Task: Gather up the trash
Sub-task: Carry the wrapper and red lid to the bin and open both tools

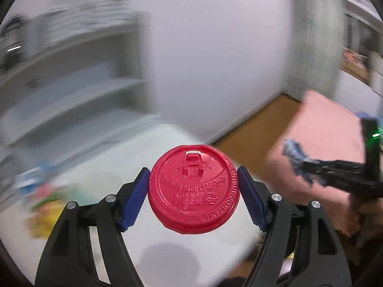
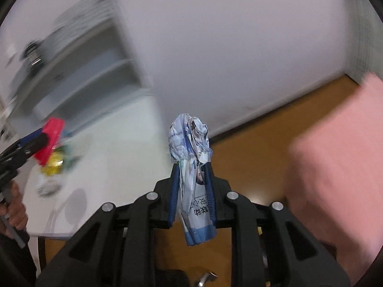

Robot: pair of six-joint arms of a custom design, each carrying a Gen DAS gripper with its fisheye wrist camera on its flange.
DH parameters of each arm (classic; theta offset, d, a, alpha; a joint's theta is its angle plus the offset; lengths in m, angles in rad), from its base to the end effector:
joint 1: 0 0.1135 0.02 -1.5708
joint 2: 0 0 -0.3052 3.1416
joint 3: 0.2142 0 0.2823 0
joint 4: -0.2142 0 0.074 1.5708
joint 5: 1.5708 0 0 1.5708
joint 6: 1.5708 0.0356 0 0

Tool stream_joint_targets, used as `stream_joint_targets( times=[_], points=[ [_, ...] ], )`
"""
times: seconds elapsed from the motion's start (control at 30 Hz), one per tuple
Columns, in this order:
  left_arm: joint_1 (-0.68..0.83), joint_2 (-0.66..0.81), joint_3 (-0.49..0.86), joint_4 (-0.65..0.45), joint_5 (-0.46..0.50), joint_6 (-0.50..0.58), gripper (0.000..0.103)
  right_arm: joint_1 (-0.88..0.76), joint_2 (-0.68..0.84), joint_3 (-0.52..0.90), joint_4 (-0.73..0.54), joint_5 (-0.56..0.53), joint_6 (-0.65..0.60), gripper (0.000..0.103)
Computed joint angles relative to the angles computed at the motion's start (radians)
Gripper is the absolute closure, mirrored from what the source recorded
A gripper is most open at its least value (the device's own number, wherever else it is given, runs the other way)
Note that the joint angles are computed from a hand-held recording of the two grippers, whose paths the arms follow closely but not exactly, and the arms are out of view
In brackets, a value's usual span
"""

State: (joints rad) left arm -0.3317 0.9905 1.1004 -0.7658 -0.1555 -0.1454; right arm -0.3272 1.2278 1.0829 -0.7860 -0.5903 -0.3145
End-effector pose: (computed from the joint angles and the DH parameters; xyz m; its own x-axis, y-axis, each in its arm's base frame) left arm 0.1973 -0.0621 0.3921 -0.6003 0.0554 -0.7978 0.1200 0.9925 -0.0214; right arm 0.2534 -0.0651 0.3374 -0.7076 -0.0312 -0.7059 -0.2803 0.9294 0.2399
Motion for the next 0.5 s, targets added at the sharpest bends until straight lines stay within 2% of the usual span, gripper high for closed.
stream_joint_targets(
  times=[0.07,0.2,0.23,0.4,0.5],
  points=[
    [-0.183,0.106,-0.005,0.097,-0.012,-0.051,0.031,-0.165,0.06,-0.018,-0.003,-0.021,-0.074,0.082],
    [-0.364,0.31,-0.033,0.3,0.039,-0.057,0.031,-0.395,0.25,-0.037,0.024,0.007,-0.19,0.082],
    [-0.393,0.391,-0.037,0.352,0.082,-0.048,0.031,-0.427,0.296,-0.039,0.034,0.022,-0.205,0.082],
    [-0.457,0.703,-0.03,0.477,0.145,-0.033,0.031,-0.514,0.53,-0.053,0.118,0.124,-0.25,0.082],
    [-0.459,0.867,0.001,0.502,0.184,-0.038,0.031,-0.519,0.629,-0.056,0.156,0.175,-0.26,0.082]
  ],
)
